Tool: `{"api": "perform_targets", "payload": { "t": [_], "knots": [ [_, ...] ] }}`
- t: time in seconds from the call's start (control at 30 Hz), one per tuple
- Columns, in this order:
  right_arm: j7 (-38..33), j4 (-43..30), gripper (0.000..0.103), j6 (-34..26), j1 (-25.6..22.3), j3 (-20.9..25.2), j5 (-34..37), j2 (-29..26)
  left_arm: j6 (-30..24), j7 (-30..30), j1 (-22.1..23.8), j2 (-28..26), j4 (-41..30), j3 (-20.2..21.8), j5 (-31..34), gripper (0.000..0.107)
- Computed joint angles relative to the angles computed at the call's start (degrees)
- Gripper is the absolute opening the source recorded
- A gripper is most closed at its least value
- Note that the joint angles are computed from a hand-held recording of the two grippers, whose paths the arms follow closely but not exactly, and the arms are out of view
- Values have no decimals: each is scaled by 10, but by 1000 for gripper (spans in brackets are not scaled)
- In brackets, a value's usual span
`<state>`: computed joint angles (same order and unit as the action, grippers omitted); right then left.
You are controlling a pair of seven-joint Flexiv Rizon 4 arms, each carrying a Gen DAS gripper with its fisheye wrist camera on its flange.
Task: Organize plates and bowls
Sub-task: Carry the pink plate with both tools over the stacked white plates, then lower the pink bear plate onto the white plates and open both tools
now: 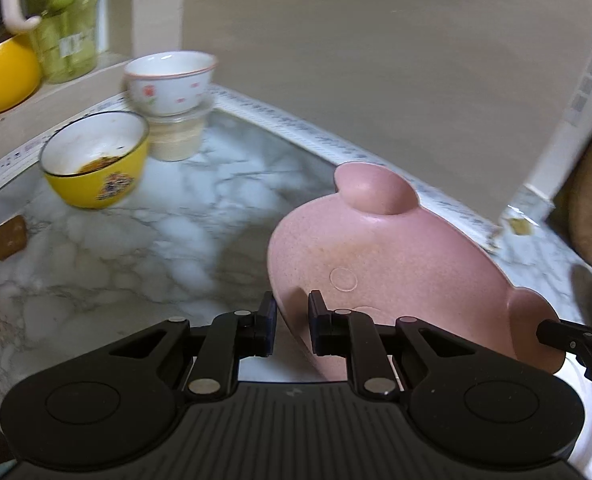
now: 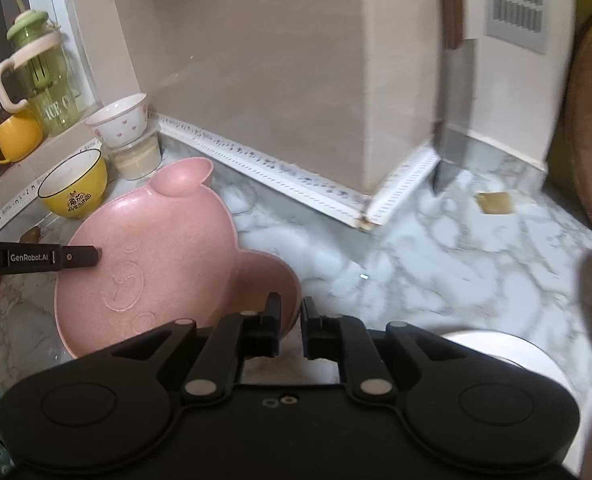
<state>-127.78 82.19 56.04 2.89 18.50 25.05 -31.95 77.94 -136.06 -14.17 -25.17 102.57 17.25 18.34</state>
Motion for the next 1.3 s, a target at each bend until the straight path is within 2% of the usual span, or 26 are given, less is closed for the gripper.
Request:
{"api": "perform_targets", "payload": {
  "t": [0.27, 0.53, 1.03, 1.3],
  "knots": [
    [-17, 30, 12, -5, -52, -11, 44, 41, 15, 35, -15, -6, -17, -39, -17, 15],
    [-25, 50, 12, 2, -82, -39, 57, 58, 12, 91, -35, -45, -61, -68, -56, 15],
    [26, 102, 12, 52, -122, -67, 52, 71, 1, 246, -45, -139, -153, -124, -149, 15],
    [59, 126, 12, 56, -126, -72, 30, 71, -22, 290, -54, -166, -183, -124, -172, 15]
  ]
}}
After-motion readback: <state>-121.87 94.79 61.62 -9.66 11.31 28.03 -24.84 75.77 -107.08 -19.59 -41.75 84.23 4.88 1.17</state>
